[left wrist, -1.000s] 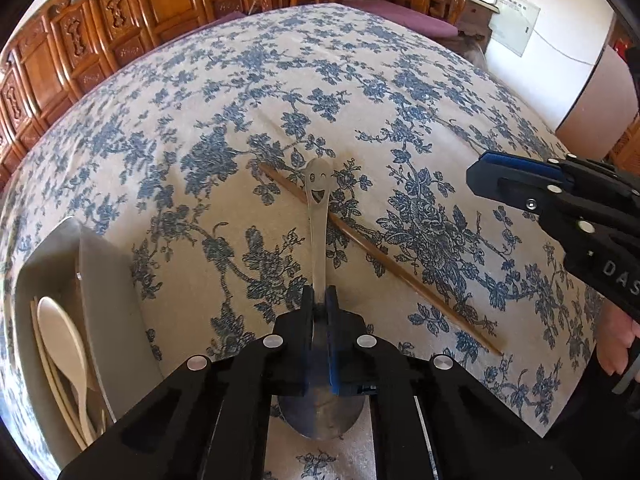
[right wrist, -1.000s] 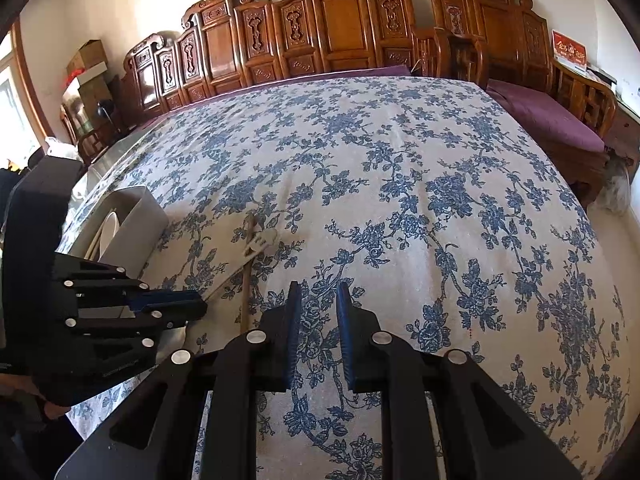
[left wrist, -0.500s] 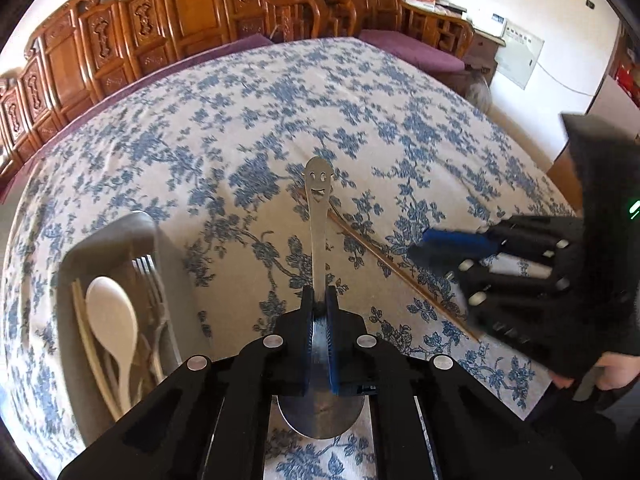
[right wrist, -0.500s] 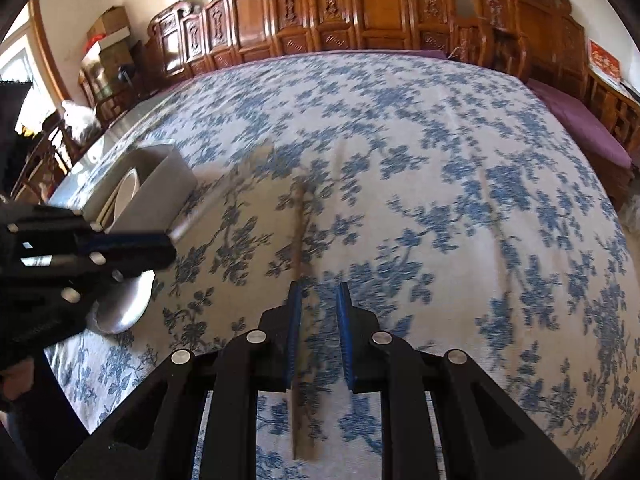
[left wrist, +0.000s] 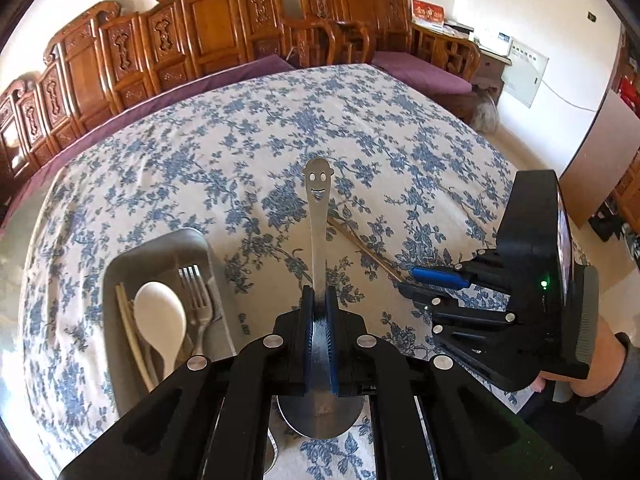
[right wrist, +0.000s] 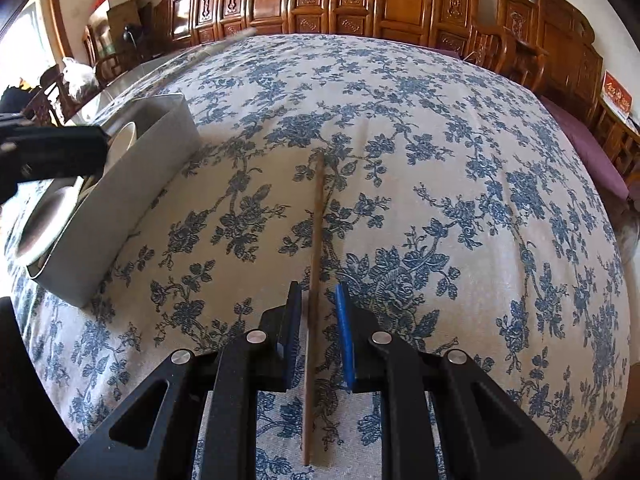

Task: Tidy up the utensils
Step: 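Carry the smiley spoon to the tray with the left tool while the right tool lifts the chopstick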

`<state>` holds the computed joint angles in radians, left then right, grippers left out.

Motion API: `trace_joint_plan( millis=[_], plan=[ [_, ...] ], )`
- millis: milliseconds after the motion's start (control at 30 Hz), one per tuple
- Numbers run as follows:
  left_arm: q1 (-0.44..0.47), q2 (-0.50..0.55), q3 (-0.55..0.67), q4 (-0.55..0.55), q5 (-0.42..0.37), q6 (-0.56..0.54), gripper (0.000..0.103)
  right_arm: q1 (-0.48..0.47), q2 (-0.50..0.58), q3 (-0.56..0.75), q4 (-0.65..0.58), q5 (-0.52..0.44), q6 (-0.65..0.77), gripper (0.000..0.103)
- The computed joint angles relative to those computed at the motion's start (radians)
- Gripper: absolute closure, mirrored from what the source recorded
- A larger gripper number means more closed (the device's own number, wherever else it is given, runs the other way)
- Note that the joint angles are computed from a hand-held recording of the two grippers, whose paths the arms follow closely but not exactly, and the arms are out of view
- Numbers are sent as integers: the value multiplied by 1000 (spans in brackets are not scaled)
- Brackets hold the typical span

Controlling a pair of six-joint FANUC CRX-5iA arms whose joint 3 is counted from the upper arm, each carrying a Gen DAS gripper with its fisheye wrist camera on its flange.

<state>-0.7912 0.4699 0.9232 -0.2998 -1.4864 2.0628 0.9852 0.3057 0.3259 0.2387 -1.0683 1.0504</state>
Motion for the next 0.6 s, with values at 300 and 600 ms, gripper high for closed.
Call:
trace_joint_plan(
  millis=[300, 600],
  plan=[
    [-4, -43, -14, -39, -17, 24, 98, 3, 1, 0, 14, -11, -3, 97],
    [2, -127, -120, -58, 8, 67, 98, 15, -49, -55, 48, 55, -34, 97]
  ],
)
